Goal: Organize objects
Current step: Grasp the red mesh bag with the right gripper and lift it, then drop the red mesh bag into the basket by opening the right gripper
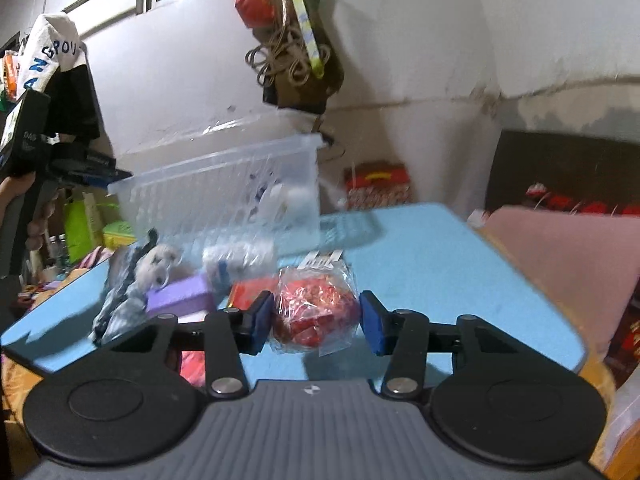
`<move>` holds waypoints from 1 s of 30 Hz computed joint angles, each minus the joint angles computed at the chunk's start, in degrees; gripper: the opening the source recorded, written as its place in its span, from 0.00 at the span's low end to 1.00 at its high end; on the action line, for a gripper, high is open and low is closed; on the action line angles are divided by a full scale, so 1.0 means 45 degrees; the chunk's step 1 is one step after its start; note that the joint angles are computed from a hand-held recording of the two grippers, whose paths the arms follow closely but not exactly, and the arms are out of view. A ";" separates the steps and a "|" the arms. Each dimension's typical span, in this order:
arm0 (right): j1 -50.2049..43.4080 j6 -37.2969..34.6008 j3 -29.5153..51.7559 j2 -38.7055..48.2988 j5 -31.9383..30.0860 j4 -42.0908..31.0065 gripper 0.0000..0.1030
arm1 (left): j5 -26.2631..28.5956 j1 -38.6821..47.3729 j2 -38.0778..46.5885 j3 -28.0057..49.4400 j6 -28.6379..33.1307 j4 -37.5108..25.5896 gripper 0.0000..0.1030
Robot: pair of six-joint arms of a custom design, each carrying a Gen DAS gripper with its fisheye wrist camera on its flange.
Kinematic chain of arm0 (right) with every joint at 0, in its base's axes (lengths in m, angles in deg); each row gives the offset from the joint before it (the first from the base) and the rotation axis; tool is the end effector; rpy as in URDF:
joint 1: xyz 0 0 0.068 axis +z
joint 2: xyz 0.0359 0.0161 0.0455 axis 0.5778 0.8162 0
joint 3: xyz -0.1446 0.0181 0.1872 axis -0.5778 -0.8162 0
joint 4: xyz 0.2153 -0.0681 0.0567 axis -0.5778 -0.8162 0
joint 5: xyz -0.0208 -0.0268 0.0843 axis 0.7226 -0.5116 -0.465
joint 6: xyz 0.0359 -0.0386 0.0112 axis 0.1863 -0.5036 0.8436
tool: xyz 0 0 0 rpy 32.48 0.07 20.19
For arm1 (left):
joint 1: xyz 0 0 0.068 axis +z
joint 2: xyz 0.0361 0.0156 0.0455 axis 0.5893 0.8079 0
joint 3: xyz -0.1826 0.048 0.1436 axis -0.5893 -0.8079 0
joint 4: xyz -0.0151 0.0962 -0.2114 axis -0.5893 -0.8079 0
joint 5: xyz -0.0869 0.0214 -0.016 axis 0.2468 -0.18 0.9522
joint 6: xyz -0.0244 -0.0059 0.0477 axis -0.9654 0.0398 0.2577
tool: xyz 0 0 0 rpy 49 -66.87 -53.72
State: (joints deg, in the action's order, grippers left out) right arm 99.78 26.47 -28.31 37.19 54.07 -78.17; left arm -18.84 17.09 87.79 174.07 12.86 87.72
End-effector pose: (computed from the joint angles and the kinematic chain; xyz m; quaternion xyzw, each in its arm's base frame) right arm 0.1099 0.1519 0.0839 0.1963 0.7851 -0.0883 0.5807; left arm 0.4345 -0.1587 0.1685 0.2348 0.8005 -0.1659 0.5258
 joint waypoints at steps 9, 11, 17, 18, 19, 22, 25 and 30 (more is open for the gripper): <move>-0.0970 -0.3457 -0.0838 -0.1566 0.0395 0.2454 0.49 | -0.0069 -0.0036 0.0016 0.0033 0.0000 -0.0001 0.31; -0.1542 -0.5391 -0.1417 -0.2059 0.0189 0.4389 0.49 | -0.0114 -0.0061 0.0022 0.0026 0.0028 0.0030 0.31; -0.3246 -1.0506 -0.2567 -0.2915 -0.1016 0.9986 0.49 | 0.0026 0.0021 0.0042 -0.0024 0.0043 0.0145 0.31; -0.3555 -1.1375 -0.2500 -0.2855 -0.1248 1.0680 0.49 | 0.0027 0.0027 0.0032 -0.0064 0.0057 0.0191 0.31; -0.3853 -1.2166 -0.2393 -0.2746 -0.1504 1.1266 0.49 | 0.0028 0.0028 0.0032 -0.0074 0.0066 0.0204 0.31; -0.5046 -1.4143 -0.1789 -0.2509 -0.2716 1.2437 0.49 | 0.0047 0.0022 0.0050 -0.0037 0.0042 0.0173 0.31; -0.6084 -1.5462 -0.0881 -0.2317 -0.3789 1.2634 0.49 | 0.0044 0.0022 0.0053 -0.0016 -0.0008 0.0159 0.31; -0.7652 -1.6301 0.1498 -0.1375 -0.5833 1.1083 0.49 | -0.0083 -0.0043 0.0027 -0.0118 0.0047 0.0286 0.31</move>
State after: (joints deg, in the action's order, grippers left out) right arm 65.34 -46.88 -21.57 31.00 27.82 -28.29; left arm -19.21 16.90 87.91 173.54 13.07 89.01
